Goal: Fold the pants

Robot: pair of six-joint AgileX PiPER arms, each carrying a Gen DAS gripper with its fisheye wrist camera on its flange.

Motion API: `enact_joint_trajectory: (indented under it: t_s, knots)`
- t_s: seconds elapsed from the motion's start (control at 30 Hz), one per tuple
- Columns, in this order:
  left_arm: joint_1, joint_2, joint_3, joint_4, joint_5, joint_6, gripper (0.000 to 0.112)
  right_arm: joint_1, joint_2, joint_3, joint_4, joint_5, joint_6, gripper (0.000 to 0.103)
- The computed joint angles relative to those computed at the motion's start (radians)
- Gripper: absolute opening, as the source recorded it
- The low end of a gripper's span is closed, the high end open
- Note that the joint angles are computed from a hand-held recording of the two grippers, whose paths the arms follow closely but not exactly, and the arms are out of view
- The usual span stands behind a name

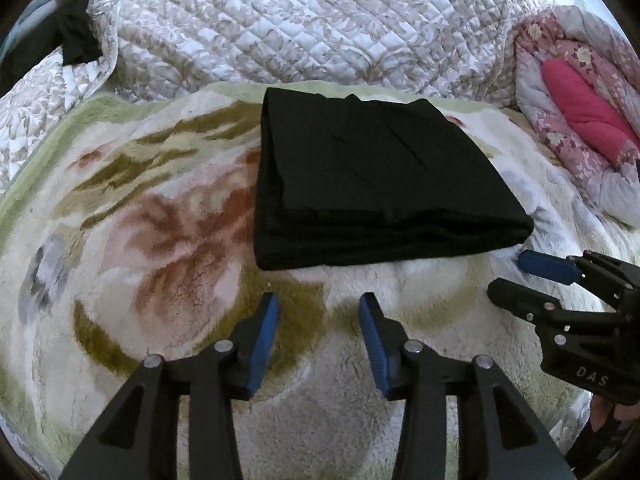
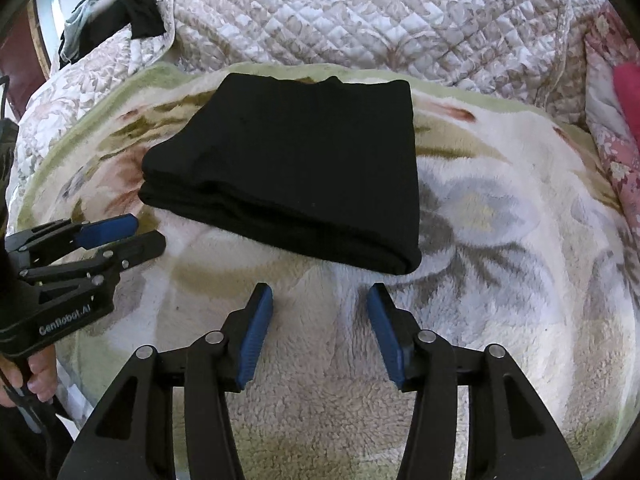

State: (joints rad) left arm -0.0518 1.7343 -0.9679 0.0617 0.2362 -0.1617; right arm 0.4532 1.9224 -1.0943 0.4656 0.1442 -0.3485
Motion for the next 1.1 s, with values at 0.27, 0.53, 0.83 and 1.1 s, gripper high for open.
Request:
enact_joint_trajectory:
  t_s: [0.27,0.53,0.83,1.1]
  knots:
    - [-0.003,0.008,-0.001,0.001,-0.007,0.011,0.053,0.000,0.006,-0.005,0.006,0.004,0.000,0.055]
    - [-0.005,0.010,0.001,0.031,-0.010,-0.011,0.054,-0.001,0.010,-0.006,-0.014,0.000,0.010,0.056]
    - [-0.011,0.011,0.000,0.076,-0.007,-0.053,0.056,0.000,0.010,-0.005,-0.014,-0.001,0.011,0.056]
    - [-0.011,0.013,0.000,0.079,-0.007,-0.056,0.057,0.000,0.011,-0.006,-0.019,-0.001,0.015,0.057]
